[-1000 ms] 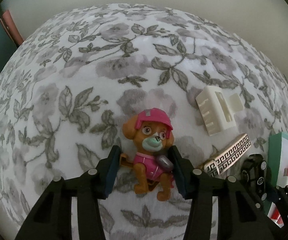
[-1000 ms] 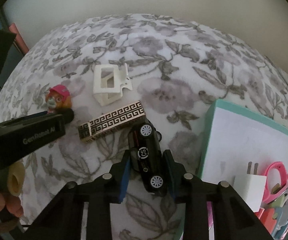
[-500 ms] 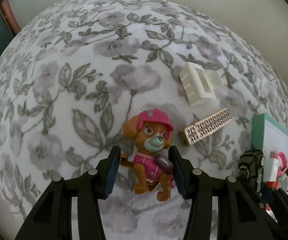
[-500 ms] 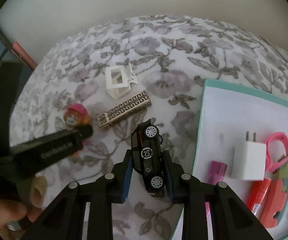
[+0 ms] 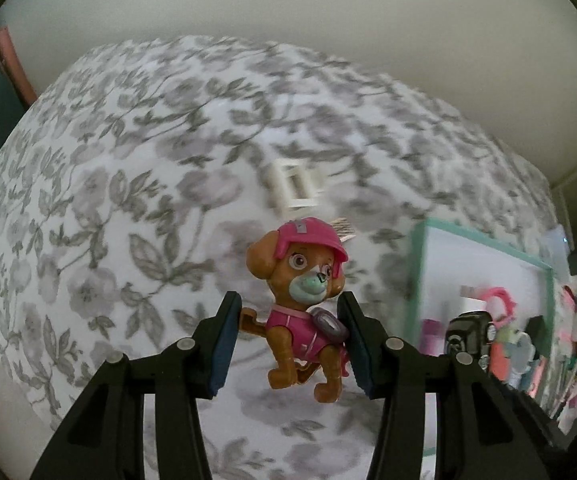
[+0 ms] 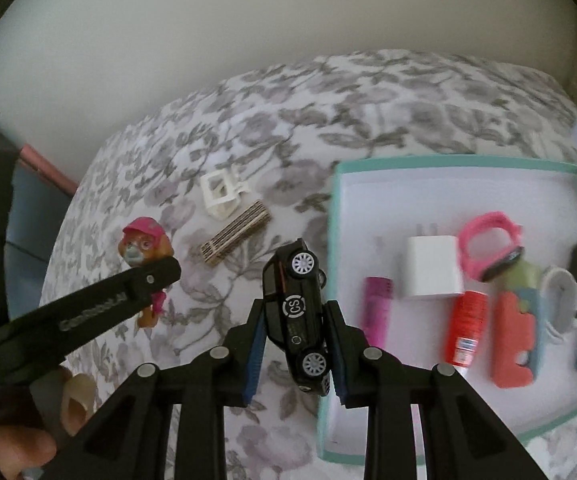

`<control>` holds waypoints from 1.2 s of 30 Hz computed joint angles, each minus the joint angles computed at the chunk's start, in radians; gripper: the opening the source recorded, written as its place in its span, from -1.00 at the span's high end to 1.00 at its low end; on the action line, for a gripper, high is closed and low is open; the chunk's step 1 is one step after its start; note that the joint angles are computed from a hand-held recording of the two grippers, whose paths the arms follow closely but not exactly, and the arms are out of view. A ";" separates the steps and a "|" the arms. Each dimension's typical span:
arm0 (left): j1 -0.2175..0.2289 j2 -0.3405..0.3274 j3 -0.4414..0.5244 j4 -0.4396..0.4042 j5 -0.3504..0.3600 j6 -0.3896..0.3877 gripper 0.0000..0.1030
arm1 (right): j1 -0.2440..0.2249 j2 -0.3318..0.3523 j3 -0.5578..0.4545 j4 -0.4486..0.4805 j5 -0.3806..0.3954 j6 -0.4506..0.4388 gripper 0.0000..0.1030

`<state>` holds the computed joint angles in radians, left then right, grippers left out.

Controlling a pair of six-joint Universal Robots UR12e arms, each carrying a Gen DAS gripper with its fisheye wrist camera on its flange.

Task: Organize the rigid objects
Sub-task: 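Carry the dog figure and black toy car into the tray with both tools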

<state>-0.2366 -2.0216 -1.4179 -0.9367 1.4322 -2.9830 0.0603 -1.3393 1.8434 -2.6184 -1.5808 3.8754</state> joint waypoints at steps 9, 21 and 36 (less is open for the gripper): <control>-0.055 0.004 -0.005 -0.005 -0.039 0.036 0.01 | -0.035 -0.076 0.069 0.015 -0.077 0.097 0.41; -0.106 0.005 -0.020 -0.030 -0.044 0.060 0.00 | -0.088 -0.139 0.140 0.062 -0.116 0.178 0.41; -0.119 -0.003 -0.045 -0.052 -0.023 0.134 0.00 | -0.108 -0.142 0.147 0.123 -0.117 0.179 0.40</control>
